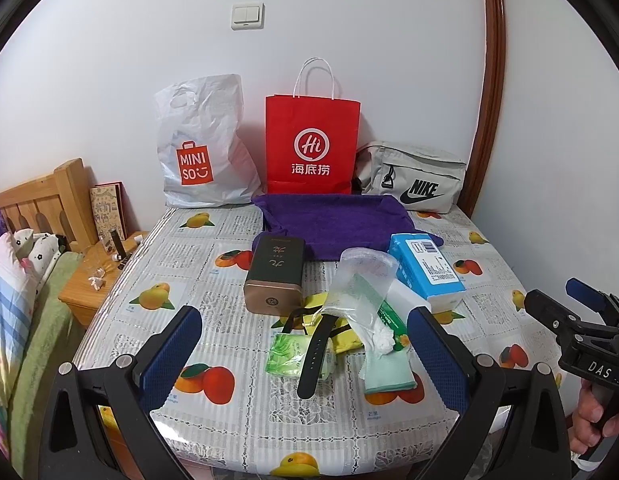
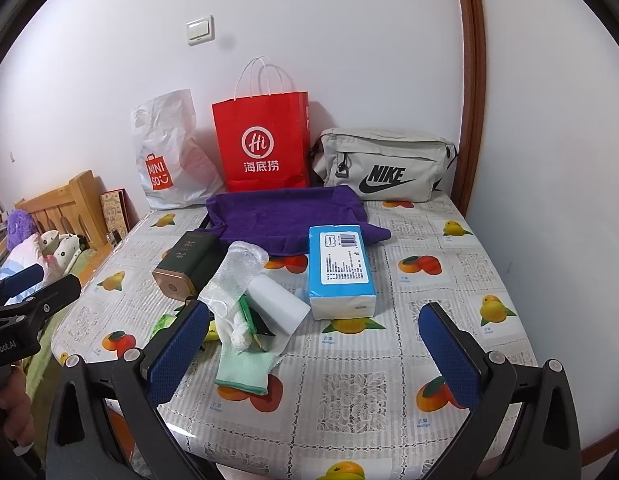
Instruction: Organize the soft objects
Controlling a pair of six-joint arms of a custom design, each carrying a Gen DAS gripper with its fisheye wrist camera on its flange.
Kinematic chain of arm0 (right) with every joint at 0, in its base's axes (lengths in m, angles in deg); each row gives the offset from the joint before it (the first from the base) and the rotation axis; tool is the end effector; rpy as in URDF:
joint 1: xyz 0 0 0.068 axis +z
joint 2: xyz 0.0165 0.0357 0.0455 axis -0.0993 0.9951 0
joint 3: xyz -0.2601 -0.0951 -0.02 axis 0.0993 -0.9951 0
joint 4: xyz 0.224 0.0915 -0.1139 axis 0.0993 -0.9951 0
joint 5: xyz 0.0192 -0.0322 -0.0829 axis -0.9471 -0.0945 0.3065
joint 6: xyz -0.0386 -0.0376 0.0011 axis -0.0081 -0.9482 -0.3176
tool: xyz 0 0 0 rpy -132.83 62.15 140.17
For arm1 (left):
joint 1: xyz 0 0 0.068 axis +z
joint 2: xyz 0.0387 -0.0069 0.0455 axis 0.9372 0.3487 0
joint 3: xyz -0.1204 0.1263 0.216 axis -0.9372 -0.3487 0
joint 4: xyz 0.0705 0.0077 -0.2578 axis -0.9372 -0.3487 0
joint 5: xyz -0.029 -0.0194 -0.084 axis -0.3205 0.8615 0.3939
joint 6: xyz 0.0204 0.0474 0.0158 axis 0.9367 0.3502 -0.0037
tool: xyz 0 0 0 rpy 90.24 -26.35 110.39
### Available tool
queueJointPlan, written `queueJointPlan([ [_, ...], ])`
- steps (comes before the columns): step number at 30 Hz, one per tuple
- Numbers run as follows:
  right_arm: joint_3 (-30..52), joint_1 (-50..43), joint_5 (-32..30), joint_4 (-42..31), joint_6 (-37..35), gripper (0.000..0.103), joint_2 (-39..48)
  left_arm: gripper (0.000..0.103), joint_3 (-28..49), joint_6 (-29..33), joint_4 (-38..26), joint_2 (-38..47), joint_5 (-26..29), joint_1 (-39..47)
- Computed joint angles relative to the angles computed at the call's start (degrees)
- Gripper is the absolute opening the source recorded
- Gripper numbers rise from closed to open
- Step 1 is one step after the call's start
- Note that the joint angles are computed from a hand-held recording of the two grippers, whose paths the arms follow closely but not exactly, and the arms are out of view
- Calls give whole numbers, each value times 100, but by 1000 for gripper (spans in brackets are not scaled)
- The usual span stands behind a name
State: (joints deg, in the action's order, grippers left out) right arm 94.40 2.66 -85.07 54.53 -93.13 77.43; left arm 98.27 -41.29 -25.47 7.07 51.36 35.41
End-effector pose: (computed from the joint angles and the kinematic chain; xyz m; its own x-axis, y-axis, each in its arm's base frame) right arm 0.2803 0.0502 0.2655 -0.5513 -0.1739 -0.8160 -0.3952 0.9158 0.0718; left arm 0.1892 -0.1019 0.2952 -0.5367 -0.2204 -0.8145 -0.3034 0.9511 -0.0574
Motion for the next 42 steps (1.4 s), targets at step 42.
queueJointPlan([
  [42,-145,47,-58,99,39,103,-123,103,41,-125,-137,19,-139,-143],
])
